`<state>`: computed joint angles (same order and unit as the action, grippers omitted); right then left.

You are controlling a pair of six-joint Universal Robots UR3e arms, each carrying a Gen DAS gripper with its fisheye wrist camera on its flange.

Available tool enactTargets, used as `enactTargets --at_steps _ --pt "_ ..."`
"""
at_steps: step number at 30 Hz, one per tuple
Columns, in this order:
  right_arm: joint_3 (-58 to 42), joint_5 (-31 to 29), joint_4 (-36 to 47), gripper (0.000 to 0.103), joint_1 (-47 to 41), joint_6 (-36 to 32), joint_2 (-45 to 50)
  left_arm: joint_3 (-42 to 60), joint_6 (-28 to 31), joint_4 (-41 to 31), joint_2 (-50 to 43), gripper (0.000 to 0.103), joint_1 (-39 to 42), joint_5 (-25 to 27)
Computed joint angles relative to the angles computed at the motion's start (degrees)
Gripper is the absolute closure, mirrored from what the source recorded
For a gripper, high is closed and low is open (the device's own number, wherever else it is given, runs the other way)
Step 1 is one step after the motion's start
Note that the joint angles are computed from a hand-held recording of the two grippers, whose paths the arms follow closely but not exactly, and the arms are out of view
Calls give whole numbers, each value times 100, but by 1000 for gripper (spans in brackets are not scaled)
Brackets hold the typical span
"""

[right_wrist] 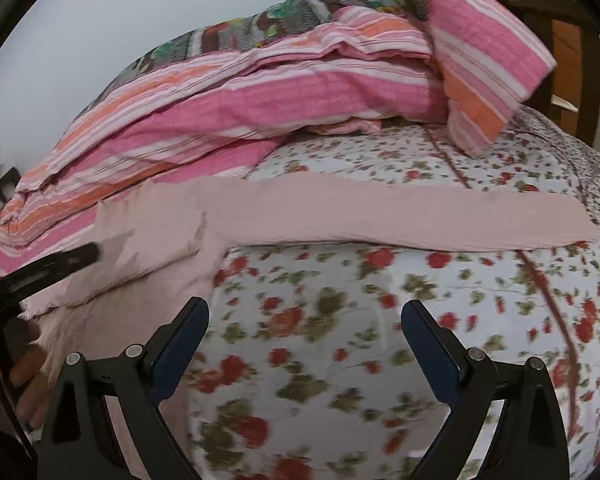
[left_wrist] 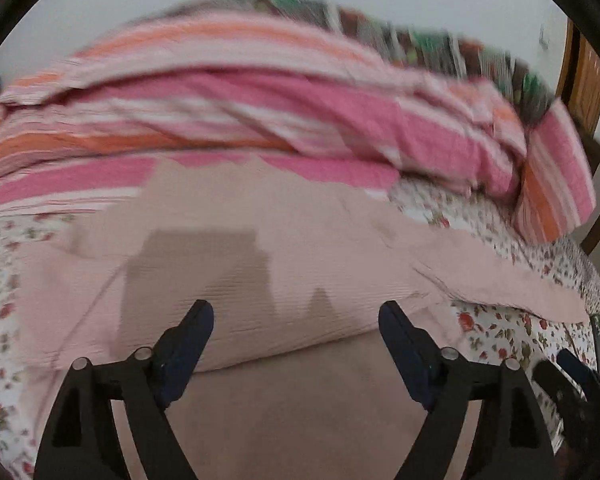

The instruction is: Fold small clothes

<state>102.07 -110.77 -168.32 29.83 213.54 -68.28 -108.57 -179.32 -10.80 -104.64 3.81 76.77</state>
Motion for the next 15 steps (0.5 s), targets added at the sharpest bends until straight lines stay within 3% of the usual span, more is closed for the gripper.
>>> enactTargets --at_steps 3,6,9,11,12,15 --pt "-375 -17 -21 7 189 -4 270 -863 411 330 636 19 721 -78" --pt "-845 49 -39 10 373 -48 613 -1378 549 630 912 19 1439 297" --pt "-1285 237 85 31 483 -69 881 -1557 860 849 852 19 2234 121" --pt "-1752 234 394 51 528 -75 1087 -1411 894 836 686 19 2444 179" --pt "-2097 262 632 53 533 -146 1232 -1262 824 807 540 19 2465 190" --pt "-3414 443 1595 54 427 -484 1810 -1175 672 645 348 19 2888 -431"
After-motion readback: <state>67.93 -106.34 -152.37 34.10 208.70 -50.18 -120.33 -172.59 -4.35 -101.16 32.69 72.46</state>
